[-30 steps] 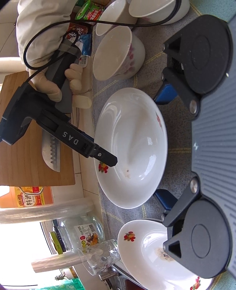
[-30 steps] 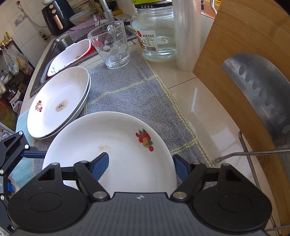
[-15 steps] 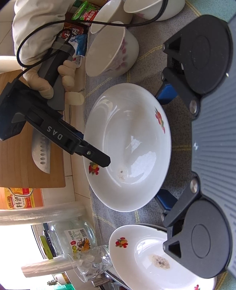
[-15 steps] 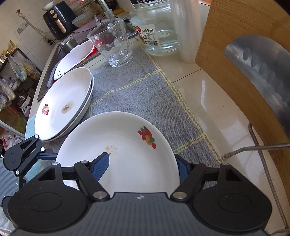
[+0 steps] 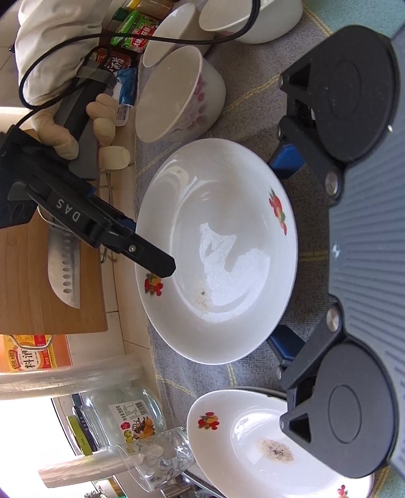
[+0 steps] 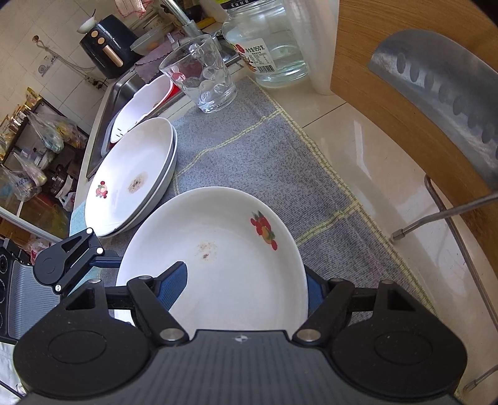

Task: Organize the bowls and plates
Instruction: 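Lift the fruit-pattern plate with the right tool toward the plate stack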

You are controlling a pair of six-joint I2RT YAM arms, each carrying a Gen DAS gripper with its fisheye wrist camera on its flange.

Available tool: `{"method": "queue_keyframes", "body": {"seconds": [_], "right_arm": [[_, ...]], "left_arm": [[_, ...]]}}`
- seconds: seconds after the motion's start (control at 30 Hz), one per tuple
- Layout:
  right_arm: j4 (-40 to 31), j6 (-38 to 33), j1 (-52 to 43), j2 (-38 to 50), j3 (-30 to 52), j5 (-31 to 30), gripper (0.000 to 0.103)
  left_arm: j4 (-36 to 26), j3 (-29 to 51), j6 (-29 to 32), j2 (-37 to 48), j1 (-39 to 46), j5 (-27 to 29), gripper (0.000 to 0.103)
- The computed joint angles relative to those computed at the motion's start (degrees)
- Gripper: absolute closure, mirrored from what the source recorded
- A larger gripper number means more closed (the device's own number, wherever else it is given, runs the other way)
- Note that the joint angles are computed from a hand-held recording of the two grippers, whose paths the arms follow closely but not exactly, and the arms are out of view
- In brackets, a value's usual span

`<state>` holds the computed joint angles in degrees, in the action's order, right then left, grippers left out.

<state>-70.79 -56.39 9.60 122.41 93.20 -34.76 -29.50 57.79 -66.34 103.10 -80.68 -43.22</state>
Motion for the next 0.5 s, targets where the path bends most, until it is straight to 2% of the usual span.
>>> {"method": "queue_keyframes", "body": {"seconds": [0.5], "right_arm": [[0.7, 2.1, 1.9, -9.0, -5.7, -1.2, 0.022]], "left_arm": [[-8.1, 1.1, -4.4, -4.7, -4.7, -2.2, 0.005]]}}
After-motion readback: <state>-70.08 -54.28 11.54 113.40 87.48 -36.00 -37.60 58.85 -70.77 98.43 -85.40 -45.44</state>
